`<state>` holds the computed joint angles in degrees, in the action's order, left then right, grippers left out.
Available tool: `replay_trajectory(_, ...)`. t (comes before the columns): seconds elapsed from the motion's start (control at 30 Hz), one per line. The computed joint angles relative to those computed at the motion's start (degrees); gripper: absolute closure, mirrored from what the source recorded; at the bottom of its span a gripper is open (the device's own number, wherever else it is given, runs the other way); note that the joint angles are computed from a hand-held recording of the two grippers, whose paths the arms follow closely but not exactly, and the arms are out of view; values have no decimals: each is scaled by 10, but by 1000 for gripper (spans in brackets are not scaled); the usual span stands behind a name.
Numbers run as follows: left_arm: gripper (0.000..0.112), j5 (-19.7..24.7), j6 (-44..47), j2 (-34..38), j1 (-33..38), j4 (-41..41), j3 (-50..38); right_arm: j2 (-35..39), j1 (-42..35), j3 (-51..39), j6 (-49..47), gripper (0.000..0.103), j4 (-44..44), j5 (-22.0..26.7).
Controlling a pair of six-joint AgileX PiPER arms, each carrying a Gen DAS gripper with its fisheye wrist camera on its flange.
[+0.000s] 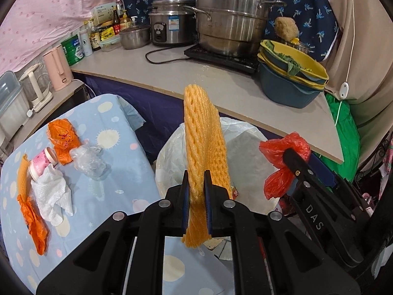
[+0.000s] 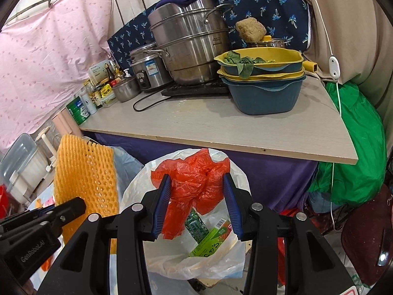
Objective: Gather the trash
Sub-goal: 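Carry the mesh sleeve with left tool while right tool carries red bag, release into bin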
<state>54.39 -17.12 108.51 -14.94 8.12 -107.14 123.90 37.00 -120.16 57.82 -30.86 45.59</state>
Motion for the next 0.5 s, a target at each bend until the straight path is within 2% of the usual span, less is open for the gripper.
replay_trajectory(0.27, 100, 8, 8, 48, 3, -12, -44, 27, -11, -43, -12, 58, 6, 18)
replay_trajectory(0.3, 97, 11, 7, 53, 4, -15, -49, 27, -13, -44, -12, 58, 6, 18)
replay_trajectory(0.37, 78, 9, -3, 55, 5, -9, -50, 22, -14, -36, 1, 49, -3, 13)
replay_trajectory(0.5, 71, 2, -13, 52, 8, 0, -46, 11, -15, -21, 13, 46, -11, 3)
